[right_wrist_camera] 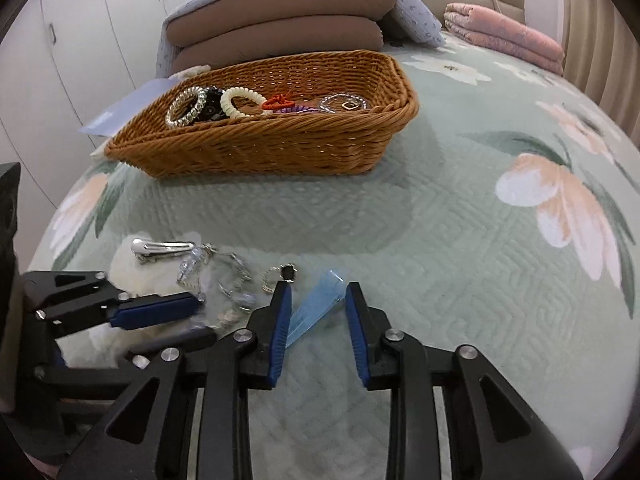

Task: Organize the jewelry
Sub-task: 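Grasp the crystal bead bracelet with the left tool while the right tool grasps the blue hair clip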

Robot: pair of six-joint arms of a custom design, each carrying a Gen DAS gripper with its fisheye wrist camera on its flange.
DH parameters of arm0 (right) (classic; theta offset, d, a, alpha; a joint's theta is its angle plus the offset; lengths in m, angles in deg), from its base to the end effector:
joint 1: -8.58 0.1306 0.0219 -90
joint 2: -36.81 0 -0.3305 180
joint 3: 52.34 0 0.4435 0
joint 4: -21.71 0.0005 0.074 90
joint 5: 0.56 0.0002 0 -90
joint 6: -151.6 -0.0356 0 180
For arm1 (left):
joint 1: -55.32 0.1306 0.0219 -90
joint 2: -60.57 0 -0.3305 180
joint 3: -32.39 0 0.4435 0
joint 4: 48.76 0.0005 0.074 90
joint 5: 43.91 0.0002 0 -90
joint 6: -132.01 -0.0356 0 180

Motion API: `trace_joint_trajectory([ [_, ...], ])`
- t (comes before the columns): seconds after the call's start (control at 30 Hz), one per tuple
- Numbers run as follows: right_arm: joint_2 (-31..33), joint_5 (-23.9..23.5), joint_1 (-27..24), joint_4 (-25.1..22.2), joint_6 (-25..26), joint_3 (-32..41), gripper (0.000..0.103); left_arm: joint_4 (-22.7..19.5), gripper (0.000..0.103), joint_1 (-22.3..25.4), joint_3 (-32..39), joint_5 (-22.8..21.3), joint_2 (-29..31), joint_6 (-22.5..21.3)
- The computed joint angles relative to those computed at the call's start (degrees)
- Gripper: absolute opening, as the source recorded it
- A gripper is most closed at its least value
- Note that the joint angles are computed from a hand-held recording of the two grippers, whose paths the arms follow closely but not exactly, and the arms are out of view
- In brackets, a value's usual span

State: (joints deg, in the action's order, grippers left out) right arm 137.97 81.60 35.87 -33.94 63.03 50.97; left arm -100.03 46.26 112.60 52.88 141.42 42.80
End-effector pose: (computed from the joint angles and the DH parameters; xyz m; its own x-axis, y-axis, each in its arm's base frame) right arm 0.5258 0.2762 0.3835 -0.7010 -0.3895 -0.5974 -0.5440 0.8337 0.0948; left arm 0.4734 -0.0803 0.3658 -0.7803 0.1106 -0.6156 0.2177 0.9707 -0.1015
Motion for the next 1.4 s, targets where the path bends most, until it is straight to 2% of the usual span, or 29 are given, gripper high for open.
trace_joint_trajectory([
  [0.1, -1.13, 0.92, -0.87, 0.04, 0.67, -1.28, 0.03, -1.23, 0.02, 0.46, -1.29, 0.91, -2.03, -0.4],
  [0.17, -1.13, -0.4, -1.75, -0.23, 0.65, -1.34, 0.03, -2.2, 0.02, 0.61, -2.04, 1.58, -3.34, -0.97],
  [0.3, -0.82, -0.06, -1.74, -0.34, 1.24, -0.99, 0.03, -1.89, 0.021, 0.66, -1.91, 1.82, -3.06, -0.78],
  [0.5, 0.05, 3.52, -0.23, -0.13, 2.4, -0.13, 0.031, -1.89, 0.026, -0.55, -0.54, -0.23, -1.32, -0.6],
  [0.8, 0.26, -1.25, -1.86, -0.11, 1.28, -0.08, 0.031, -1.45, 0.033, -1.44, -0.26, -2.13, -1.06, -0.69],
  [0.93, 0.25, -1.42, -1.86, 0.12, 1.32, -0.16, 0.031, -0.67, 0.037, -2.21, -0.4, -6.06, -1.52, -1.31],
  [1.17, 0.3, -0.52, -1.43, 0.47, 1.81, -0.24, 0.031, -1.05, 0.037, -3.0, 0.64, -7.07, 0.09, -3.57],
  [1.23, -0.03, -0.35, -1.06, 0.67, 2.54, -0.62, 0.023, -1.41, 0.029, -2.33, 0.77, -5.1, 0.15, -2.93],
  [1.3, -0.61, -0.03, -0.7, 1.12, 3.13, -1.21, 0.015, -1.11, 0.013, -2.25, -0.05, -4.94, -0.67, -2.91],
  [1.33, -0.96, -0.41, -0.6, 1.3, 3.53, -1.58, 0.015, -0.75, 0.008, -2.49, -0.65, -5.42, -1.3, -2.96],
  [1.4, -1.51, -1.87, -0.73, 1.37, 4.19, -2.02, 0.015, -0.28, 0.009, -2.9, -1.6, -5.92, -2.49, -2.6],
])
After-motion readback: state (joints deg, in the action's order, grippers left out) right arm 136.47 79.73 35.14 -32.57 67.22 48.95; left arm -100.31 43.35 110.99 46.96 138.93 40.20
